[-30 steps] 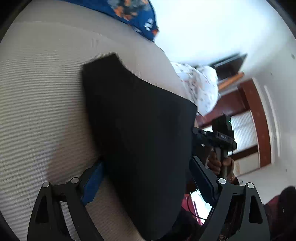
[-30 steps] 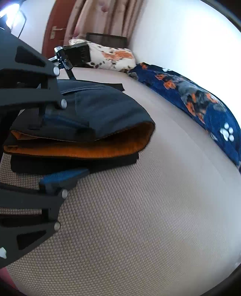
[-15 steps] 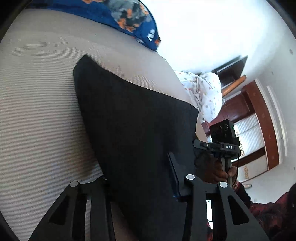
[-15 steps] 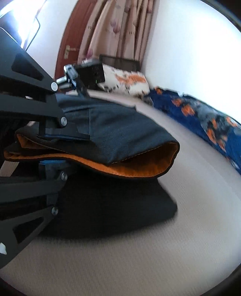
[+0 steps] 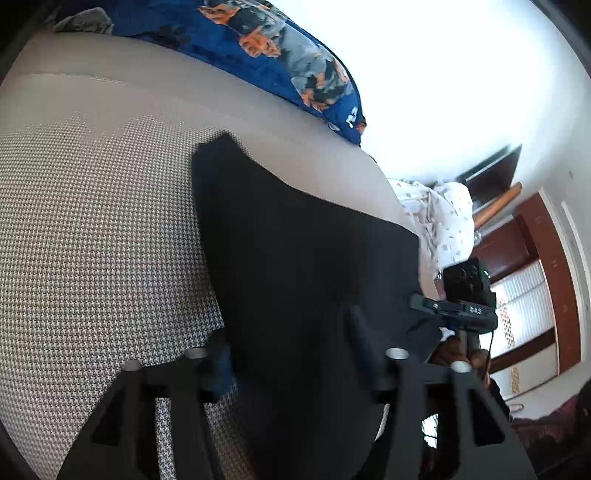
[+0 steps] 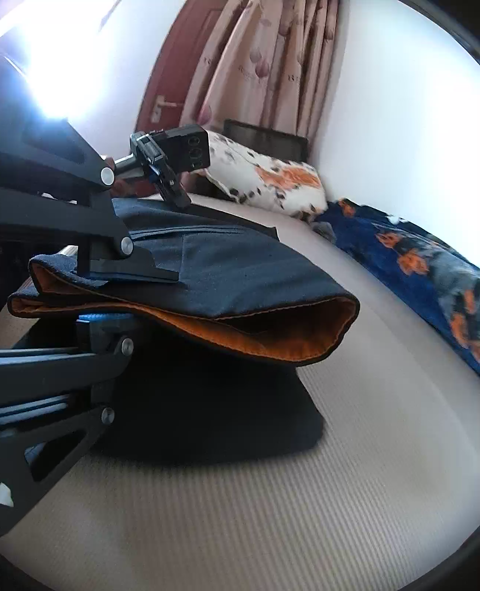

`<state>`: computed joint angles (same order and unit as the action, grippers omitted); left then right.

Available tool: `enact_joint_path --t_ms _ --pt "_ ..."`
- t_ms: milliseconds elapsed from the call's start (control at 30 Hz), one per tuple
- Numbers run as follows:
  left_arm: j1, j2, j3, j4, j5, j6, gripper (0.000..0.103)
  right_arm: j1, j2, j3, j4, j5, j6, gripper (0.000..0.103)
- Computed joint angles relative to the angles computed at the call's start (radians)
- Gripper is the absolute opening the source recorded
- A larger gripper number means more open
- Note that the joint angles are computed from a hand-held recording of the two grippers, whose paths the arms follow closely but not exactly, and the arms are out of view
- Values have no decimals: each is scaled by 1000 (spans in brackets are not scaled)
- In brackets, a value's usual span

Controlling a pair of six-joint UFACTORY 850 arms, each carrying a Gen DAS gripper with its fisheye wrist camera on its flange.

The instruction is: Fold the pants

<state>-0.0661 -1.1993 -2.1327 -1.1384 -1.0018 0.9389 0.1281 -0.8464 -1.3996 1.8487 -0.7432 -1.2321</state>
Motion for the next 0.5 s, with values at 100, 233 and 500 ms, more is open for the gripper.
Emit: enact_joint_path --t_ms 100,233,500 --pt "5 -4 -2 -38 -1 -8 72 -24 53 61 25 22 -33 12" --pt "-4 -4 -2 -31 36 -1 74 -43 43 65 -6 31 -13 13" --pt "-15 77 107 -45 135 95 74 -84 129 182 85 78 -58 25"
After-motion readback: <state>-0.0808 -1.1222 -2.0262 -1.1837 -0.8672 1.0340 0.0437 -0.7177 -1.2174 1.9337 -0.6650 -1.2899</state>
